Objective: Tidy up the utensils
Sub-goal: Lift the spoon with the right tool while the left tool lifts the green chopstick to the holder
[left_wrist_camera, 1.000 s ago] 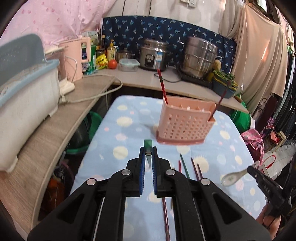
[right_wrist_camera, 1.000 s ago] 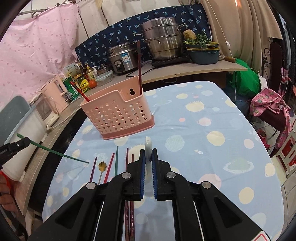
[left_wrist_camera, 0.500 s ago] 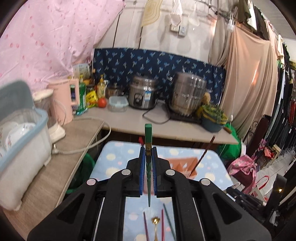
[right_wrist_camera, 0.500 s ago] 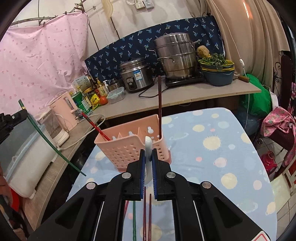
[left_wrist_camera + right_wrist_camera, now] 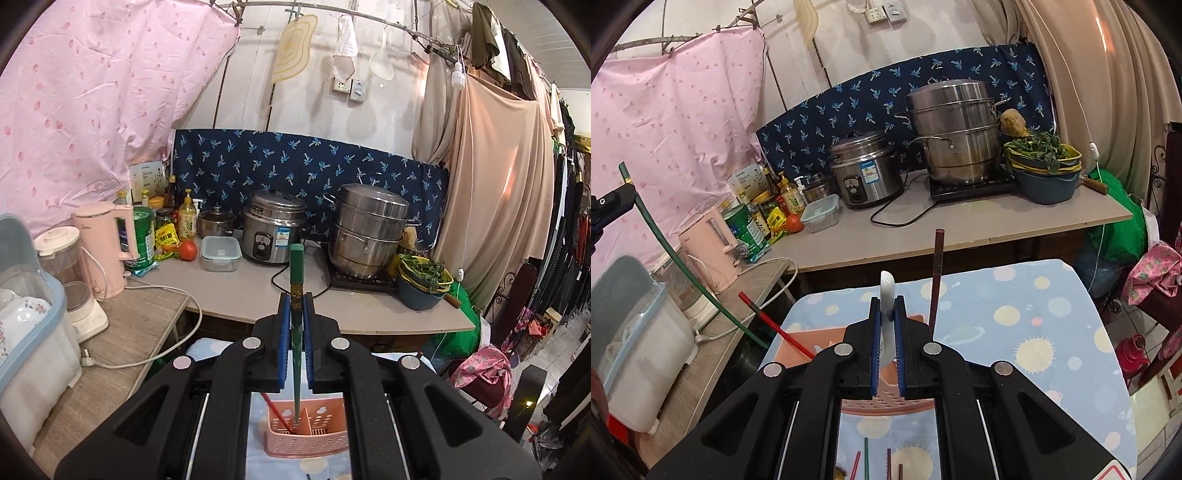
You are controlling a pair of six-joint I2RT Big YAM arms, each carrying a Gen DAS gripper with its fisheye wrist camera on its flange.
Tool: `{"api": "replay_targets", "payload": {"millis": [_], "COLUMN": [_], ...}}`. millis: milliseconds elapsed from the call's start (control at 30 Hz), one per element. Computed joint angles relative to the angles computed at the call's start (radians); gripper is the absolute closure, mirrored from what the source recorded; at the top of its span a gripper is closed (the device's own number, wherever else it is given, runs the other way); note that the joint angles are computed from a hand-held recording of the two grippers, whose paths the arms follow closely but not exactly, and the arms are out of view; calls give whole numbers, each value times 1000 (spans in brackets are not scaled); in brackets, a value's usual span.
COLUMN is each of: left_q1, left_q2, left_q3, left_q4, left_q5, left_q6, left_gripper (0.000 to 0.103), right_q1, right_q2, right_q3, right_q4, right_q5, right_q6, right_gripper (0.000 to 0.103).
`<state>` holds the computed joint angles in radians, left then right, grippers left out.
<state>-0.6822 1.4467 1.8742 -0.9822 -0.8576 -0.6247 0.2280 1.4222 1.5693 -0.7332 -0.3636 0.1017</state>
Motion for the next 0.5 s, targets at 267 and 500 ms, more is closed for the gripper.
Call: {"api": "replay_targets", "payload": {"millis": [267,500], "left_q1": [42,71], "left_q2": [63,101], "left_q3": [7,-23], "left_q4": [38,44], "left_q5": [91,164], "left_q6": [4,-28], "left_gripper": [96,96], "right_q1": [53,77], "right_q2": [92,129], "right_q3": [45,47], "right_q4": [-26,-31], "right_q5": [17,32], "right_q6": [-6,-23], "right_gripper": [96,96]}}
